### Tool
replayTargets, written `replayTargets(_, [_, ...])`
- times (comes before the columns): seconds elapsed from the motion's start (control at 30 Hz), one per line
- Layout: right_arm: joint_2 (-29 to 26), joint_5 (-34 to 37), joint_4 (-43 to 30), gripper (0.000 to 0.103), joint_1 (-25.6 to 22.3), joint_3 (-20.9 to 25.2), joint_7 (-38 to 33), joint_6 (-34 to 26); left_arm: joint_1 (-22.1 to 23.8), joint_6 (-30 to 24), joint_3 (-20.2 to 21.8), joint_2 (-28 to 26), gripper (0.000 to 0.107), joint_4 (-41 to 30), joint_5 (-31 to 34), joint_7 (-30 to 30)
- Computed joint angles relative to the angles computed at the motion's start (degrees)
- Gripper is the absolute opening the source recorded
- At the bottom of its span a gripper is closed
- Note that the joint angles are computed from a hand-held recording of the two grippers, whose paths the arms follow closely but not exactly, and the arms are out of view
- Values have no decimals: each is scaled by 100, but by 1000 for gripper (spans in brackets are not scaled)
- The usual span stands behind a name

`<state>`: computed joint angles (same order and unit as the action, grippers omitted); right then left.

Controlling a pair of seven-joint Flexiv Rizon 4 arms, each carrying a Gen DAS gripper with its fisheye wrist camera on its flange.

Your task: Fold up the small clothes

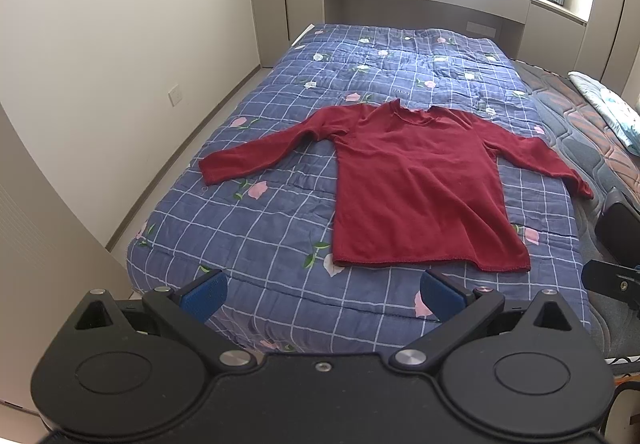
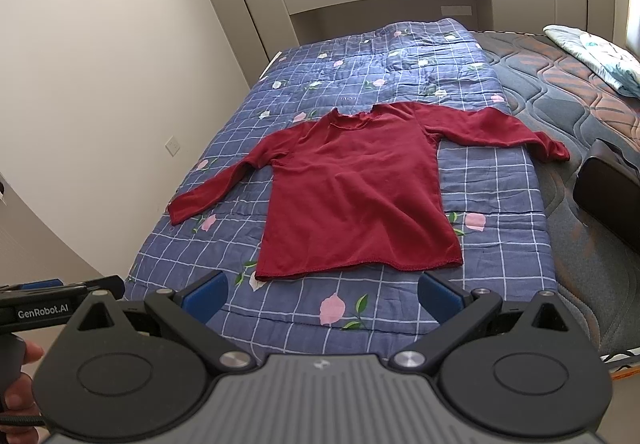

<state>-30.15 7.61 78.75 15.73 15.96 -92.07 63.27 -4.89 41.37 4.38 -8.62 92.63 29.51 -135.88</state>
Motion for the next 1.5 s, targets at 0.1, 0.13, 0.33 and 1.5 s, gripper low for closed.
replayTargets(0.1, [-2,1,-5,103,4,-5,3,-4,1,-8,-2,0,102,-4,0,0])
replayTargets(0.13, [-2,2,-5,103,4,-5,3,-4,1,-8,-3,0,102,-4,0,0])
replayTargets(0.33, [-9,9,-17,103,0,-4,-1,-11,6,8,-2,3,102,10,0,3])
replayTargets(1.5, [-487,-47,-666,103,21,-67,377,-587,25,-188,108,-25,102,-156,114,-177])
